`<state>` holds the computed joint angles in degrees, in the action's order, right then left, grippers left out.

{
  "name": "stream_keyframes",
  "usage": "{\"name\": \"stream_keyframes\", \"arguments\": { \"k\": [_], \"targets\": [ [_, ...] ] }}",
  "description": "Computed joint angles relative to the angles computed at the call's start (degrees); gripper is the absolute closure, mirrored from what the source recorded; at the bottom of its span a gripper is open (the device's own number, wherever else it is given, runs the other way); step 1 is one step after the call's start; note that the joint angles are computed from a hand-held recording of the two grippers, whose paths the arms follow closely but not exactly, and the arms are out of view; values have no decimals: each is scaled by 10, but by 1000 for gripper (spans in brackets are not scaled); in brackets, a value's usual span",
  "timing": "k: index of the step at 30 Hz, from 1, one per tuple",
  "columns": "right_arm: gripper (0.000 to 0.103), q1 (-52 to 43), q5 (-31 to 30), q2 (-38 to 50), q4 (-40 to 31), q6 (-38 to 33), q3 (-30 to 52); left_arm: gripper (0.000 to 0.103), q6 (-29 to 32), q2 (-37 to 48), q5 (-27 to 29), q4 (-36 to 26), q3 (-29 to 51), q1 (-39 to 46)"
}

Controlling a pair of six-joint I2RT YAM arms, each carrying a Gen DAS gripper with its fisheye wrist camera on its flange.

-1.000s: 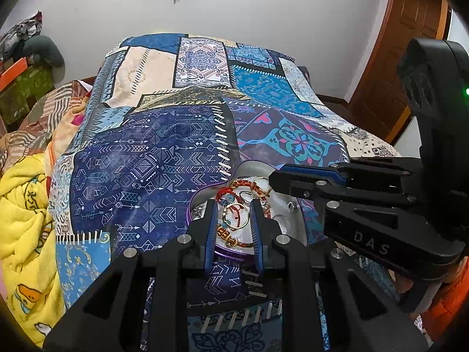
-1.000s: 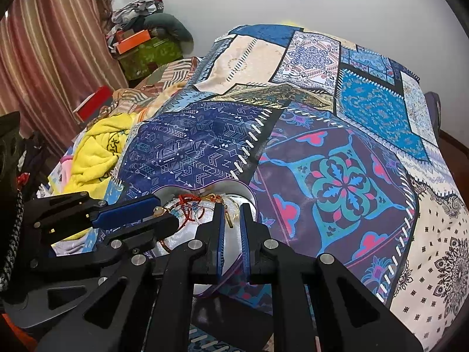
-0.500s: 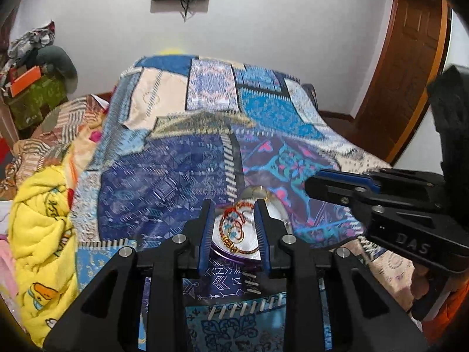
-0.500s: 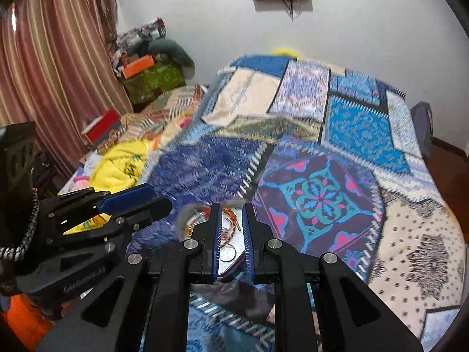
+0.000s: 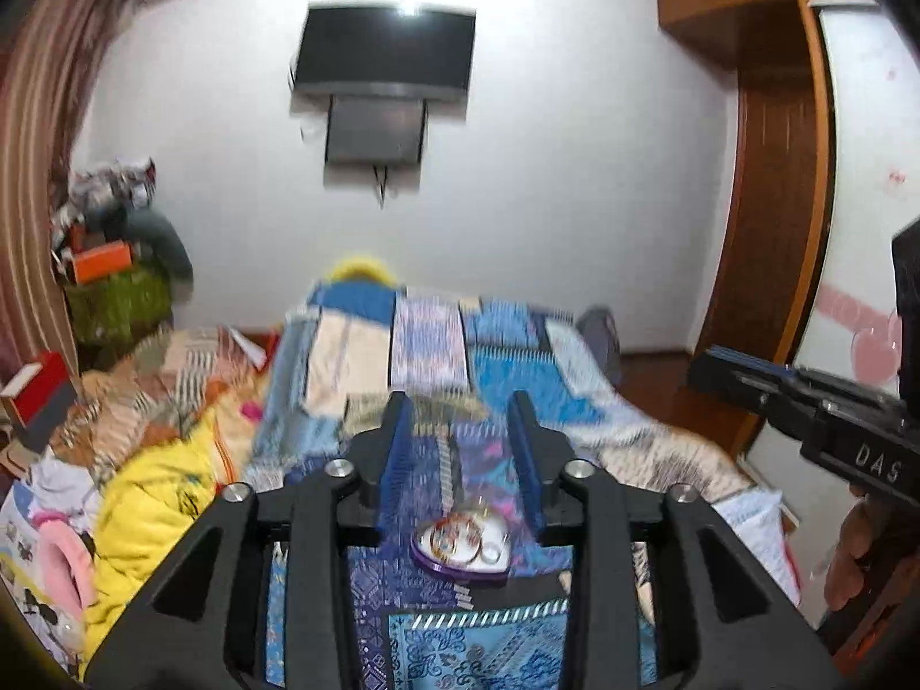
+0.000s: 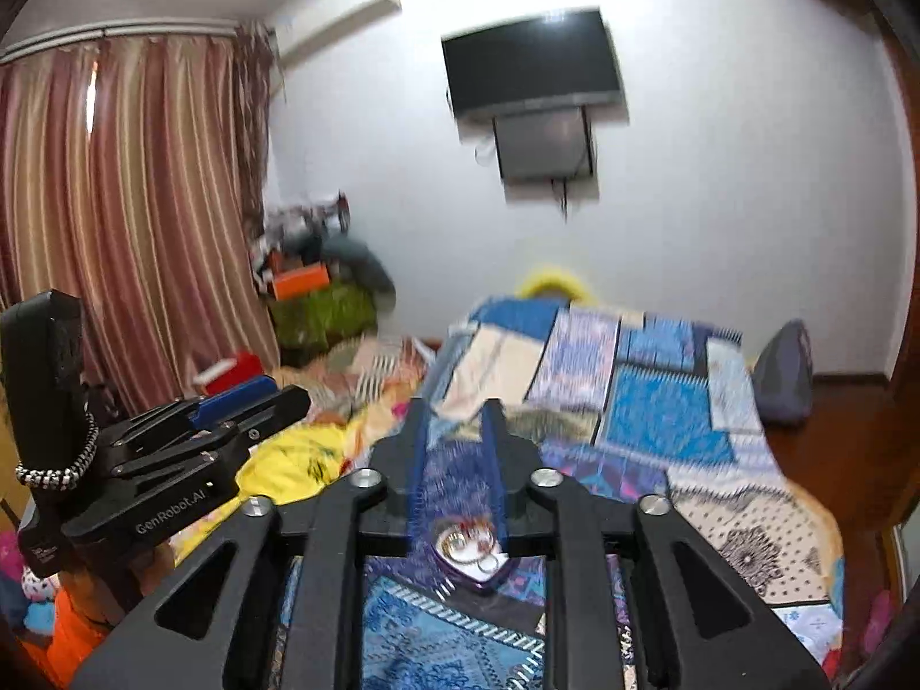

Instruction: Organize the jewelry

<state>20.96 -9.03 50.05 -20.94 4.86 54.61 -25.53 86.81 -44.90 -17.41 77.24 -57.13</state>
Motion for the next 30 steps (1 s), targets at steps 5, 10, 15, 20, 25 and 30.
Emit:
{"name": "stream_keyframes", "arguments": {
  "k": [5, 10, 15, 20, 25, 30],
  "targets": [
    [36, 90, 146, -63, 21, 1, -27, 52, 38, -45, -113, 40, -19, -75],
    [22, 130, 213, -81, 35, -2, -36, 36, 64, -62, -201, 60, -32, -122],
    [13, 140, 241, -89, 39, 0, -44, 15, 56, -71, -232, 53, -40, -140],
    [9, 149, 252, -95, 33, 0, -44, 8, 56, -68, -248, 59, -42, -150],
    [9, 148, 249, -107, 26, 3, -51, 8, 55, -66, -258, 52, -38, -161],
    [9, 155, 255, -124, 17, 3, -61, 8, 57, -61, -260, 53, -36, -165]
  ]
}}
